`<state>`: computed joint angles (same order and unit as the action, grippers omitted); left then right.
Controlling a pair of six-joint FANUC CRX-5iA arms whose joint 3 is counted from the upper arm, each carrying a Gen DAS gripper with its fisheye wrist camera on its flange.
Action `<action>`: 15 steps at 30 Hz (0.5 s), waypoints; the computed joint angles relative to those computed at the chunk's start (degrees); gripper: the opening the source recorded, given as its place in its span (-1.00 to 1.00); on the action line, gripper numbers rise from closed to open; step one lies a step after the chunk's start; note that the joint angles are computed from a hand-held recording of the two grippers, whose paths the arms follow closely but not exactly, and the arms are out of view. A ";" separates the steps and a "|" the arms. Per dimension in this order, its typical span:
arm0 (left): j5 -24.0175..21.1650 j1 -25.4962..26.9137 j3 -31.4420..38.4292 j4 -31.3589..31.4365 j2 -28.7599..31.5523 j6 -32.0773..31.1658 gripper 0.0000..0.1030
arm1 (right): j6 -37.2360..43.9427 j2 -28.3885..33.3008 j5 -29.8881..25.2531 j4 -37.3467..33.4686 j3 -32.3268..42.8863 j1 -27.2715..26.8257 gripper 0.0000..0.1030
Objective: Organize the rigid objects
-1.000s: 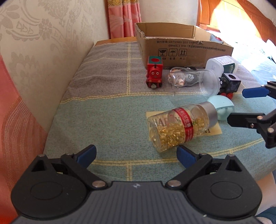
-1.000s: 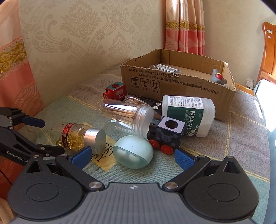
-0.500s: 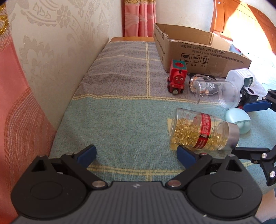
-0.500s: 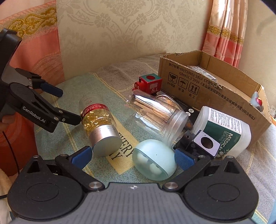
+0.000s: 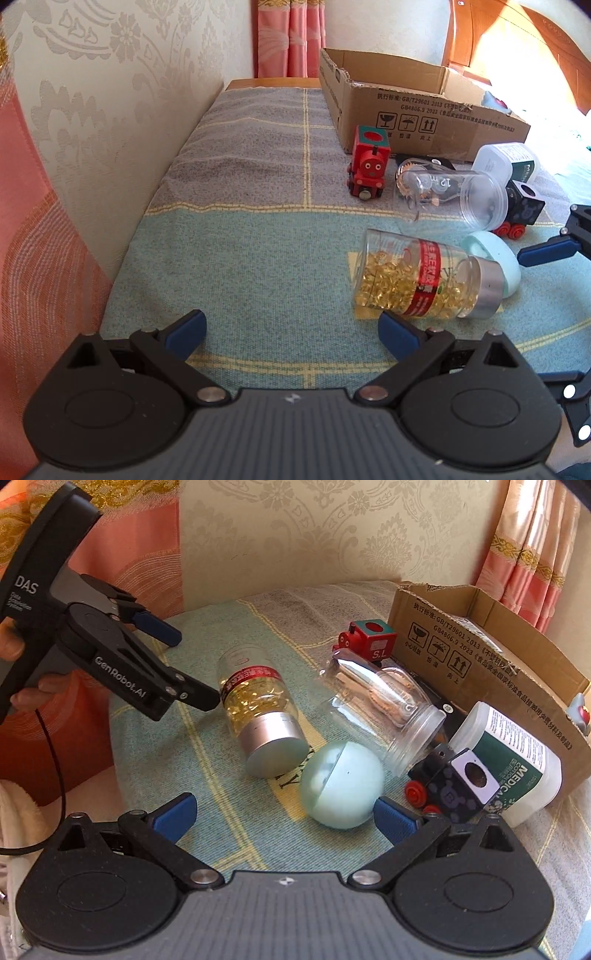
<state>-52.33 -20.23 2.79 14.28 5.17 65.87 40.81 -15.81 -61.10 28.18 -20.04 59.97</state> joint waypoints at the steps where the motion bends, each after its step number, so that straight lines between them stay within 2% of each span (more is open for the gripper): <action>1: 0.03 -0.02 -0.01 0.02 -0.01 -0.07 0.92 | -1.38 -0.26 -0.14 0.94 -0.65 0.62 1.00; 4: 0.06 -0.12 -0.16 0.05 -0.18 -0.02 0.92 | -7.63 0.19 -2.25 5.39 -2.42 1.67 1.00; 11: -0.18 -0.35 -0.03 -0.72 -0.27 0.23 0.92 | -23.61 -0.27 -1.99 13.14 -7.07 2.94 0.79; 15: -0.42 -0.49 0.34 -1.47 -0.11 0.69 0.92 | -29.19 0.84 -3.76 18.11 -8.70 3.58 0.78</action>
